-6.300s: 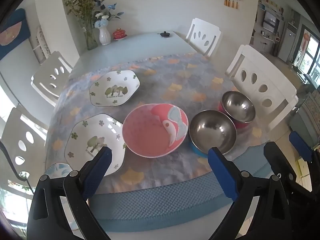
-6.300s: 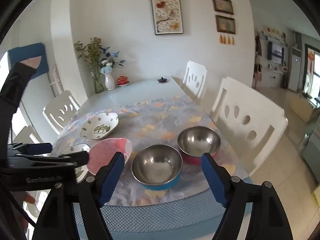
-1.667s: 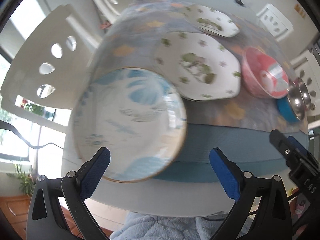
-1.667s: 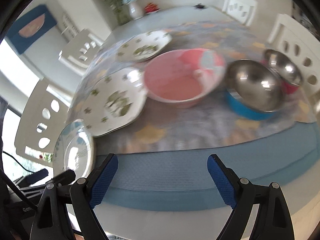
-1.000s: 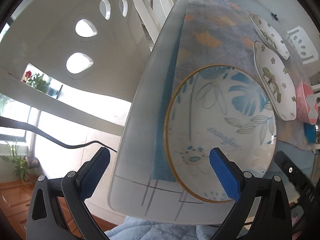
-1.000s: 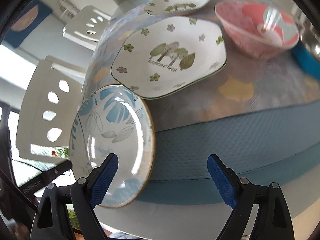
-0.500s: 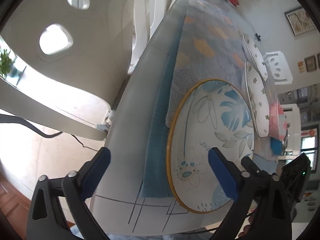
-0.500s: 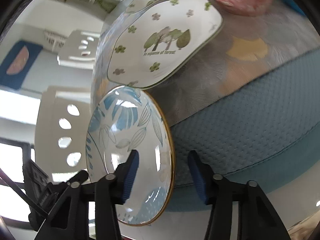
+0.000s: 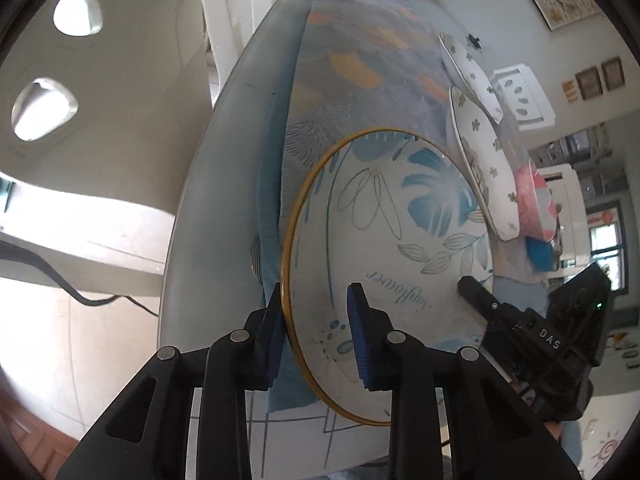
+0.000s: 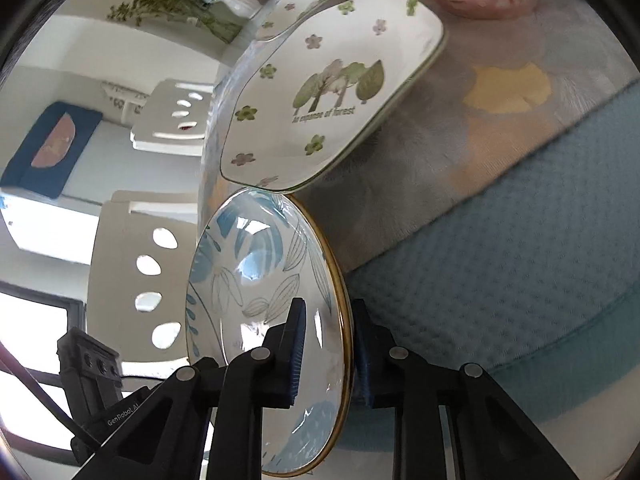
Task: Organize plates and bowls
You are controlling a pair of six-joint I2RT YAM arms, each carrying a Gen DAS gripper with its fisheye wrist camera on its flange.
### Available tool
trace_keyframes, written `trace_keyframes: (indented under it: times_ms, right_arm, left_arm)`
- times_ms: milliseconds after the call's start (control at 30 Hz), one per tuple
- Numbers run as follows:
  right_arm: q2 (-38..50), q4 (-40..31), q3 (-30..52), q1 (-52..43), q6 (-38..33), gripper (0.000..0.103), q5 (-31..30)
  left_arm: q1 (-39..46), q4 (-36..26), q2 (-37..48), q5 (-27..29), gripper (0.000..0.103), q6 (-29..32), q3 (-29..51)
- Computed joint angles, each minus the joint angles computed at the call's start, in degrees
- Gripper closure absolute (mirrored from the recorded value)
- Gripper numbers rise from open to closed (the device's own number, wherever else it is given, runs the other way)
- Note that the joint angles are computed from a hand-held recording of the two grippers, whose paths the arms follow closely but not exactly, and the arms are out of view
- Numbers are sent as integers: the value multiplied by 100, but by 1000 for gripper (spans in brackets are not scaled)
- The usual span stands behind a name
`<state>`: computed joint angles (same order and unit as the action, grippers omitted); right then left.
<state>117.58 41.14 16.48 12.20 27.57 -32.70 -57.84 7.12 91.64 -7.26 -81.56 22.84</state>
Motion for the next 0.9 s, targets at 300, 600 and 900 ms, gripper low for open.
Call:
trace_keyframes:
  times_ms: [300, 600, 900]
  right_arm:
    - [-915, -829, 15, 1214, -738, 83, 1585]
    - [-1057, -1330, 175, 1644, -1410, 81, 1756]
    - [-871, -2047, 546, 1390, -1660, 71, 1504]
  left_arm:
    - [-142, -440, -291, -259, 77, 8, 5]
    - [-388, -560, -954, -305, 77, -593, -545]
    - [-482, -1201, -1075, -443, 62, -636, -370]
